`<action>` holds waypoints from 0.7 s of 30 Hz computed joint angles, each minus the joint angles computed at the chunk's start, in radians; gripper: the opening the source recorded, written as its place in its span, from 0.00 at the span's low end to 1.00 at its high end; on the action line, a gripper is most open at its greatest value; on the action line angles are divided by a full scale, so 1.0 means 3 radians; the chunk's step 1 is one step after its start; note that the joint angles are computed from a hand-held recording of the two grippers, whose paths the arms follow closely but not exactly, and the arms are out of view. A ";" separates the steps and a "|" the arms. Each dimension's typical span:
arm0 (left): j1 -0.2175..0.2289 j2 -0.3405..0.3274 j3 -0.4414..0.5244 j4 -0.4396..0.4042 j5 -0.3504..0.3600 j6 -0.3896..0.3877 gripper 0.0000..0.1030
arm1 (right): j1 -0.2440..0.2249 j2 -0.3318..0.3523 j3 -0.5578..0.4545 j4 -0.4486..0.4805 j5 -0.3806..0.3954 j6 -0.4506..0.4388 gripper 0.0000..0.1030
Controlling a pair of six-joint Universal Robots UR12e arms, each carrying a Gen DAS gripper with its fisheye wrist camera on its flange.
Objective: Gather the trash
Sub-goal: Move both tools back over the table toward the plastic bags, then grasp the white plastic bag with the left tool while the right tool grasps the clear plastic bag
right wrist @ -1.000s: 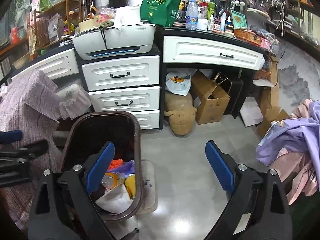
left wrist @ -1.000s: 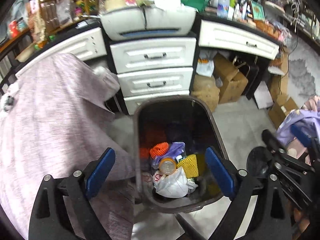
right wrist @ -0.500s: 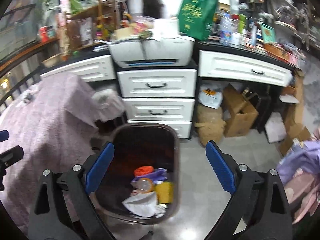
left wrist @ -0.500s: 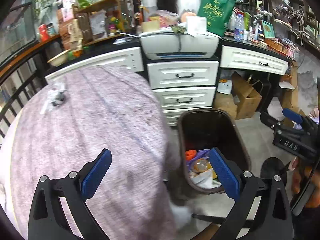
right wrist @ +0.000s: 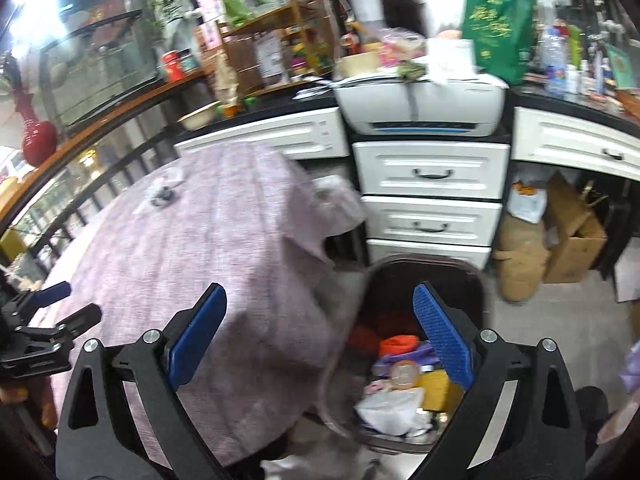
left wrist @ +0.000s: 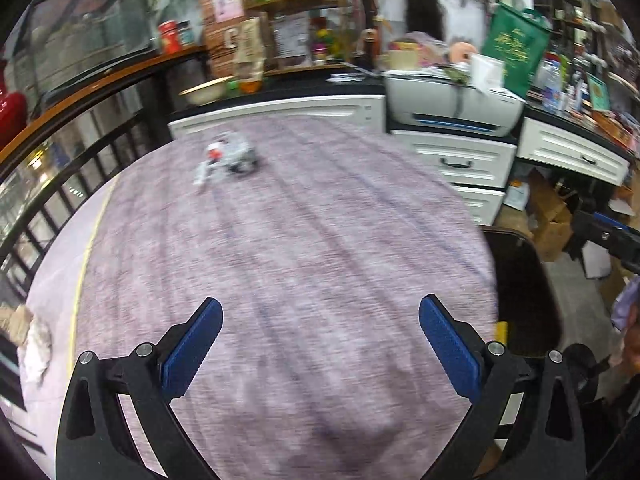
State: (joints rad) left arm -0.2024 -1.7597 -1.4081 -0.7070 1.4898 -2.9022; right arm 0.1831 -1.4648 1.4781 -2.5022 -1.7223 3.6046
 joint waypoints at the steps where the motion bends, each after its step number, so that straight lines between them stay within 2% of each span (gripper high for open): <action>1: 0.0021 0.0003 -0.0002 0.0001 0.0028 -0.0010 0.95 | 0.0010 0.0033 -0.0043 0.0002 0.0071 -0.0041 0.90; 12: 0.0294 -0.0085 0.0145 -0.0143 0.0143 -0.0265 0.95 | 0.0140 0.0453 -0.0660 0.0253 0.0456 -0.0379 0.90; 18: 0.0385 -0.0228 0.0351 -0.0288 0.0167 -0.0324 0.95 | 0.0179 0.0706 -0.1030 0.0414 0.0490 -0.0483 0.90; 21: 0.0422 -0.0316 0.0482 -0.0397 0.0105 -0.0384 0.95 | 0.0179 0.0853 -0.1251 0.0541 0.0570 -0.0546 0.90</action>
